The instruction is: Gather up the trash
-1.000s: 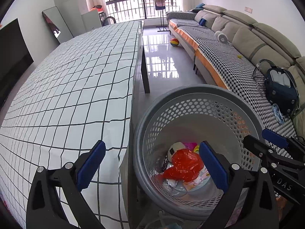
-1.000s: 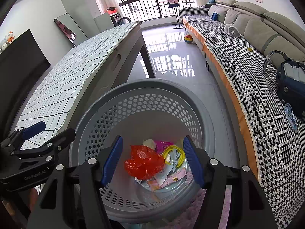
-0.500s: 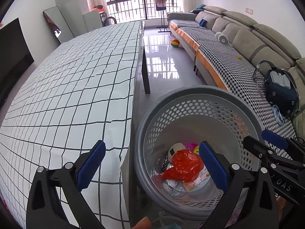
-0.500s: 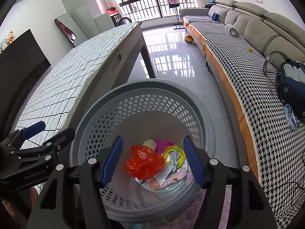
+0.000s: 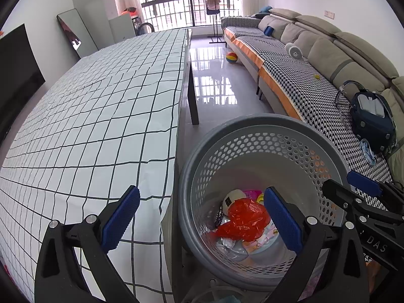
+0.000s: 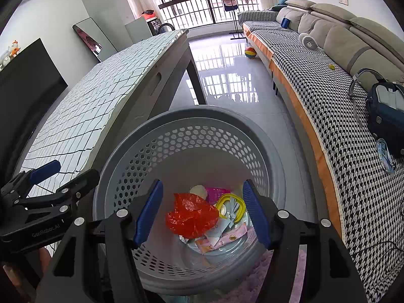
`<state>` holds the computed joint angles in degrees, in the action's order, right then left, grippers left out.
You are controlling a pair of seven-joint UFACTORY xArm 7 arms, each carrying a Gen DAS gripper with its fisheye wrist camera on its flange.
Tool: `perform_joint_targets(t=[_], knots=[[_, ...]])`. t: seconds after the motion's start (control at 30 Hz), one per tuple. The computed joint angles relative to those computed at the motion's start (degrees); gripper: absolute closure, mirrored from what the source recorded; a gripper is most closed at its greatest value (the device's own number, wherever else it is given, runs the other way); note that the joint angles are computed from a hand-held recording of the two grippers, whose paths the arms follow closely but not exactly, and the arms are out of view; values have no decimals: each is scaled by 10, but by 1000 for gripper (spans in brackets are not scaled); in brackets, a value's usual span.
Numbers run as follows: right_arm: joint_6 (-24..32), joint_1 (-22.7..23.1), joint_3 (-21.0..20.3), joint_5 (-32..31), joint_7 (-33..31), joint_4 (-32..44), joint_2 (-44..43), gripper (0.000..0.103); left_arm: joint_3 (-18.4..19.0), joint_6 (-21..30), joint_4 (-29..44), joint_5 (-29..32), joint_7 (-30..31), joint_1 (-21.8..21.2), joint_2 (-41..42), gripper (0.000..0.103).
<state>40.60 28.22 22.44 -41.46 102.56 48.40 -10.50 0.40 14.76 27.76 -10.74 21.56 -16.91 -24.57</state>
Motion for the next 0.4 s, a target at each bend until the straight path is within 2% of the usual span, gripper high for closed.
perform_joint_targets(t=[0.4], knots=[[-1, 1, -1, 1, -2, 2, 1, 40, -1, -2, -2, 4, -4, 2, -1, 6]])
